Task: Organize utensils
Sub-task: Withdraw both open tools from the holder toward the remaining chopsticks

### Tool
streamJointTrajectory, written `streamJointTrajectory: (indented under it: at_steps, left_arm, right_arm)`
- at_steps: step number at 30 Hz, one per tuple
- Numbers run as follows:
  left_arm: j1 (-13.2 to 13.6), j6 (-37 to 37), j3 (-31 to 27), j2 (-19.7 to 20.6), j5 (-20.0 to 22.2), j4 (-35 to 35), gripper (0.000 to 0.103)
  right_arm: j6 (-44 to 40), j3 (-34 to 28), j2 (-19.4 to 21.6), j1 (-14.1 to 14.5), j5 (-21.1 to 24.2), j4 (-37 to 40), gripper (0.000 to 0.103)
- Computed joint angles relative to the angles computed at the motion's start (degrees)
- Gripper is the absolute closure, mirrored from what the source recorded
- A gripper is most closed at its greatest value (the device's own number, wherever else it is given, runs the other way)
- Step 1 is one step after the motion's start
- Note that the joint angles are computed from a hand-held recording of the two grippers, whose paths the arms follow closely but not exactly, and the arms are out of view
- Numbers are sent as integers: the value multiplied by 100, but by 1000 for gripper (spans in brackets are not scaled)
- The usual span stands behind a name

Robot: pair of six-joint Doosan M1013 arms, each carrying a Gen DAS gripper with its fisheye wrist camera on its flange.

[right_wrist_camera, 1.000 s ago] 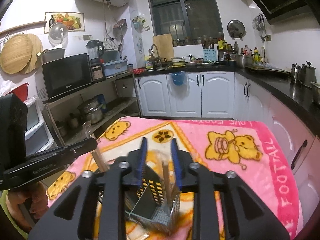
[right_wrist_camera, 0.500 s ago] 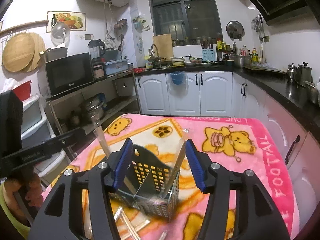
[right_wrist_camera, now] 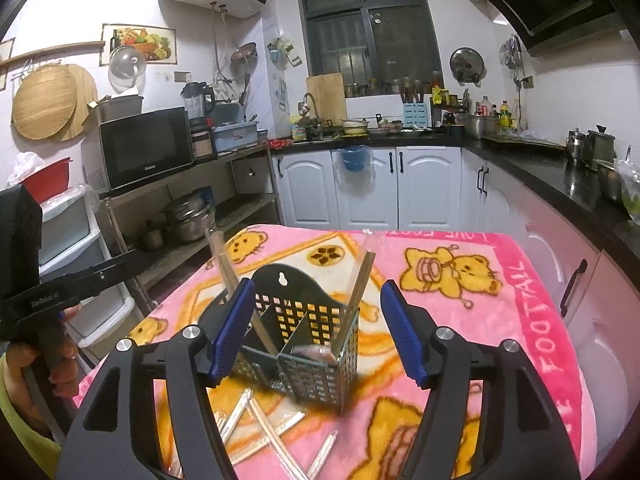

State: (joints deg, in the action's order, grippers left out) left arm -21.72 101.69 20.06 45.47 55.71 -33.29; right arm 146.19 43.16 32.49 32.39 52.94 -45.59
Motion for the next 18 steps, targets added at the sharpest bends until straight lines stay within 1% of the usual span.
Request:
streamJointTrajectory:
  at_steps: [4, 7, 14, 18]
  left_arm:
    - [4, 149, 658, -320, -372, 18, 24]
    - [6, 232, 1054, -509, -554, 45, 21]
    - [28, 225, 1629, -763, -639, 133, 18]
    - [47, 182, 1831, -847, -612, 195, 18]
  right_arm:
    - [36, 133, -62, 54, 3, -25, 39]
    - [16, 220, -97, 81, 17, -11, 39]
    - [-46, 450, -180, 133, 1, 87, 39]
    - [-121, 521, -200, 148, -42, 171, 39]
